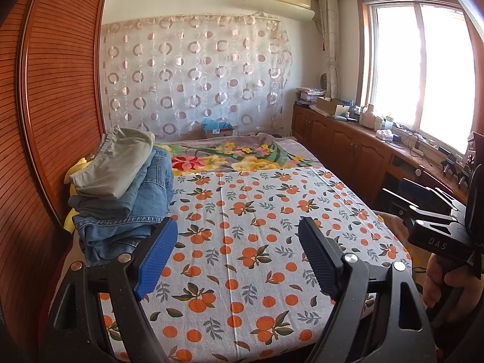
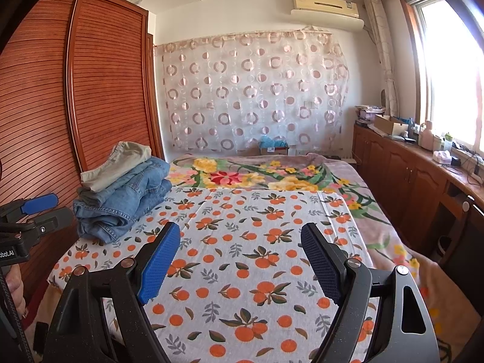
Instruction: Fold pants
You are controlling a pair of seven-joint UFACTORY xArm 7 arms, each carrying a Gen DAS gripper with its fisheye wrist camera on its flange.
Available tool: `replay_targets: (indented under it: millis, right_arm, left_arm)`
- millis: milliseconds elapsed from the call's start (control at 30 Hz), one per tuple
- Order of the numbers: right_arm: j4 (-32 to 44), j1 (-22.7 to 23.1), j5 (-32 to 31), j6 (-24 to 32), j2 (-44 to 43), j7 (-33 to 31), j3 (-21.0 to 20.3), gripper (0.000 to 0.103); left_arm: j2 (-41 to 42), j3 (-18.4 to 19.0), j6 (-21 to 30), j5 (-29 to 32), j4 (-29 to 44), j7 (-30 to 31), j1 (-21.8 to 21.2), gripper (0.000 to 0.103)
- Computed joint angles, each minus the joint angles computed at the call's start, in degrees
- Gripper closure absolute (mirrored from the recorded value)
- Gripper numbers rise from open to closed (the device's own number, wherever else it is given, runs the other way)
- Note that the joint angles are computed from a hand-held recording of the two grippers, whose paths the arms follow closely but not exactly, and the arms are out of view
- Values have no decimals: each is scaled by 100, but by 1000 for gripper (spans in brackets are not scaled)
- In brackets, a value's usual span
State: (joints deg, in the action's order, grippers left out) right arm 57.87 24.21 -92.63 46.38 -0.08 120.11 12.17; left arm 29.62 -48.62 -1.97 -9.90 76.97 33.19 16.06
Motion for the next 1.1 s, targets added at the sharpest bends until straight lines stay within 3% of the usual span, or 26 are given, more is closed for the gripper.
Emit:
replay_targets:
  millis: [1100]
  right_arm:
    - [-16,35,-34,7,23,72,8,20]
  left_arm:
    - [61,-140,-155,532,-123,-422,185,20]
